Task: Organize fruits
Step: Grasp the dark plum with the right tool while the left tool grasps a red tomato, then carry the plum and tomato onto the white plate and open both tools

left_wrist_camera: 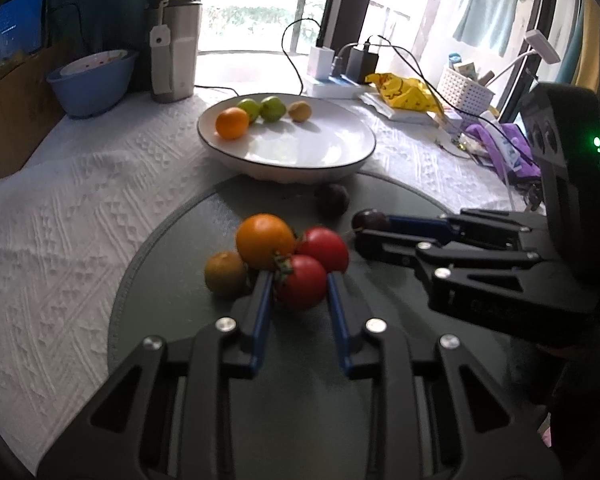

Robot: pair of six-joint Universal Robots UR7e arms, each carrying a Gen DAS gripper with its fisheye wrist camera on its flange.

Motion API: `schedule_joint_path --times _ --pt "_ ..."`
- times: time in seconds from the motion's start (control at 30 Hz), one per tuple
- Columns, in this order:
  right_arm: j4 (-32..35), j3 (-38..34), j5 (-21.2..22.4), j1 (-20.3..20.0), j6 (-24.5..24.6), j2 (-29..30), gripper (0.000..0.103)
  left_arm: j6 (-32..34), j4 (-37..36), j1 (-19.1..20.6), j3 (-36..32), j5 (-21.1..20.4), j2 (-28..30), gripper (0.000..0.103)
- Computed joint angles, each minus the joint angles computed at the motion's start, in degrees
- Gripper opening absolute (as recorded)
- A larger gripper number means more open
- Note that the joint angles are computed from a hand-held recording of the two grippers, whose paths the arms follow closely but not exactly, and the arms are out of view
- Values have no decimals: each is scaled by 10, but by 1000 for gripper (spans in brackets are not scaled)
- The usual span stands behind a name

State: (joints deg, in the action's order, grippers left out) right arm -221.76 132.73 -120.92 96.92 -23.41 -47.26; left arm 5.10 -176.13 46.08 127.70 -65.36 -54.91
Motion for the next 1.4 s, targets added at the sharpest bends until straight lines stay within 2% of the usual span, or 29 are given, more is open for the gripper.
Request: schedule_joint_path --times 0.8,1.4 --pt "-73 25 -59 75 -5 -18 31 17 -28 -35 32 -5 -55 28" --pt "-66 -1 -86 99 -27 -49 31 58 -21 -26 -19 -24 -46 28"
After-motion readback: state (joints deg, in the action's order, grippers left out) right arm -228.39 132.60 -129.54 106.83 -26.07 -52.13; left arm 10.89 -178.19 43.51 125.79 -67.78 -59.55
